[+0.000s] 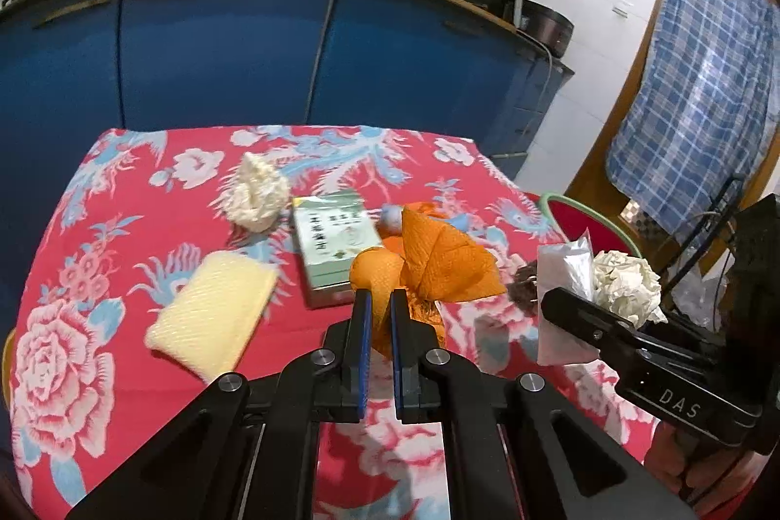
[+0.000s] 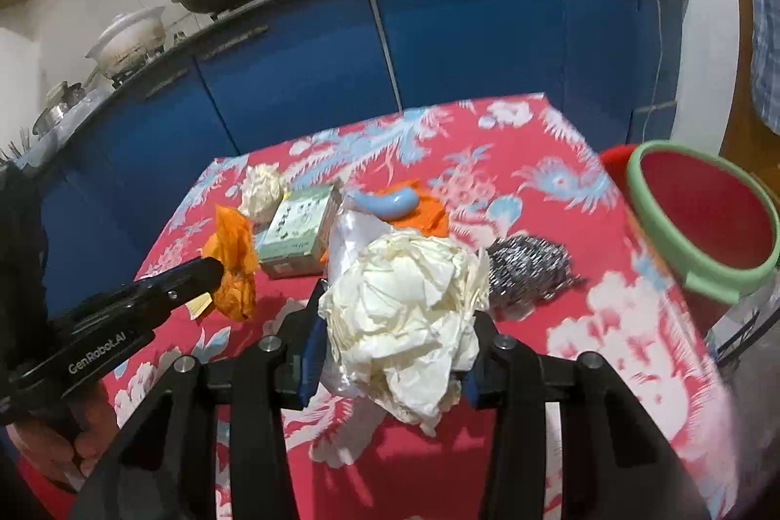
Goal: Collect trash
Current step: 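Lift the orange cloth and white tissue and carry them over the red bucket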
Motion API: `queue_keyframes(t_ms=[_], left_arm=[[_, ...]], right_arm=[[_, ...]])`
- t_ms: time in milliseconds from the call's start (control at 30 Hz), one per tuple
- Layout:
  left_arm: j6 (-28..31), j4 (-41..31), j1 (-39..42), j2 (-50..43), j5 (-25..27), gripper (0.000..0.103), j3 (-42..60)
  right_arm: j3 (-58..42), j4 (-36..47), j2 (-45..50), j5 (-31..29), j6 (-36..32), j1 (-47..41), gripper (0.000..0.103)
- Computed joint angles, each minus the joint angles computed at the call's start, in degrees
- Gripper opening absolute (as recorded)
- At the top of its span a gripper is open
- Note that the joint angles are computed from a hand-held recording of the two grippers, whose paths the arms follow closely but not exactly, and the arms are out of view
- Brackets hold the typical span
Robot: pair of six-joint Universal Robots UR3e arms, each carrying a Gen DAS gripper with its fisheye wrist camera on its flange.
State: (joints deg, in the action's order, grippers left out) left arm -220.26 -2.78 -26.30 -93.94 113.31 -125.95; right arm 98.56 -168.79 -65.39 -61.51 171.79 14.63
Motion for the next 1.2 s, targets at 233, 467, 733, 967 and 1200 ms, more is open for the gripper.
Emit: queue_keyframes(t_ms=[233,467,733,967,1200], left_arm=[[-0.2,0.8,-2.5,-4.2,0.9,0.006,4.8],[2.8,-0.2,-3.5,-9.8,-1.6,0.006,13.0],[6.4,-3.6,-3.4,-17.6,-6.1,0.007,25.0],[9.3,-7.9,-3.0,-24.1,-9.8,0.007,36.2],[11.2,-15.3,-2.9,-32.1,-12.6,0.007,50.9]], right_arm=[[3.0,-3.5,-2.2,-1.8,-1.9,-2.1,0.047],[6.6,-6.4,-4.9,-2.7,-2.9,-5.3,0.047],[8.9,-7.2,-7.0,-3.2,-3.0,-10.6,0.047],[8.7,-6.6,-7.3,-3.7,-3.3,-15.4,0.047],[6.4,-5.9,-6.0,-3.4,-2.9,-19.7,0.047]])
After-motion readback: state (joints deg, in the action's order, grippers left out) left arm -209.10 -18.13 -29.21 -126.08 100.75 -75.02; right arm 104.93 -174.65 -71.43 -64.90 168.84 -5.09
